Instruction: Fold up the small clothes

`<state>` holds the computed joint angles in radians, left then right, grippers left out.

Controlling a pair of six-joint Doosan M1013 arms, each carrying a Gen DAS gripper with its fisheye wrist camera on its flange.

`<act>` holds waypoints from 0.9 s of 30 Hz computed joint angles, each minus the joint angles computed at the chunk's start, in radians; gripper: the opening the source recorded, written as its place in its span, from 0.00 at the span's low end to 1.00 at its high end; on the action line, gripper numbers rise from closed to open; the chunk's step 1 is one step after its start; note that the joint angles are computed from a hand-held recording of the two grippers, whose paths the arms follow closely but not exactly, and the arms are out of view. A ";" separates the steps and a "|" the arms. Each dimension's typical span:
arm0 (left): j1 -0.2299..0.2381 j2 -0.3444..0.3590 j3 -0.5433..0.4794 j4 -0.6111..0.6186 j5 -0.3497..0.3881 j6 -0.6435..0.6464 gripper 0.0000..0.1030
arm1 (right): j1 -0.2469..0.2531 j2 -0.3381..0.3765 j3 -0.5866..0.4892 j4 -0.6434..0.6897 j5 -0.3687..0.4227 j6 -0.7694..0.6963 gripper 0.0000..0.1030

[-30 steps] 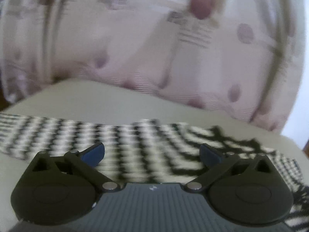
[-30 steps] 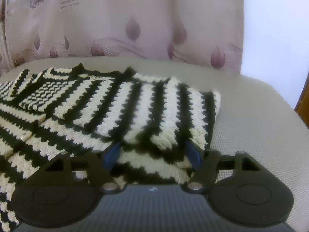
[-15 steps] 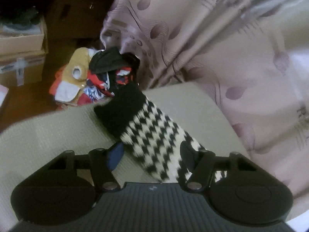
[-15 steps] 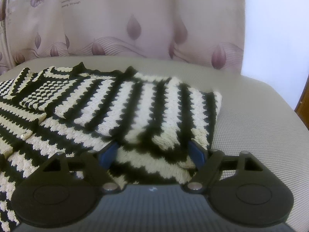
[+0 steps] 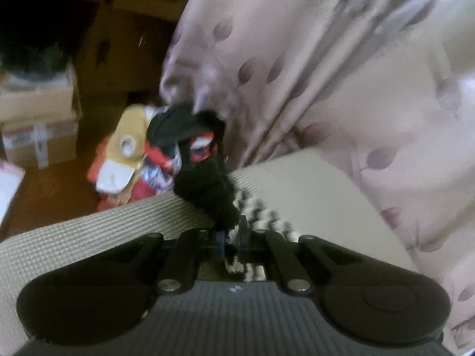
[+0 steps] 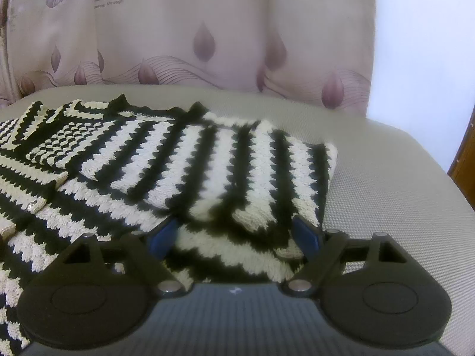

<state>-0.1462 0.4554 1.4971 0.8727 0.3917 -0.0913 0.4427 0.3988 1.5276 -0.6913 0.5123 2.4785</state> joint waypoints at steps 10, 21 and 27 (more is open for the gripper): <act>-0.131 -0.029 -0.098 0.387 -0.090 -0.180 0.06 | -0.036 -0.031 0.052 0.079 -0.142 0.049 0.82; -0.272 0.067 -0.313 -0.329 -0.207 0.582 0.06 | -0.070 -0.064 0.124 -0.006 -0.304 0.298 0.82; -0.346 0.159 -0.445 -0.913 -0.137 1.193 0.06 | -0.085 -0.073 0.148 -0.053 -0.365 0.407 0.82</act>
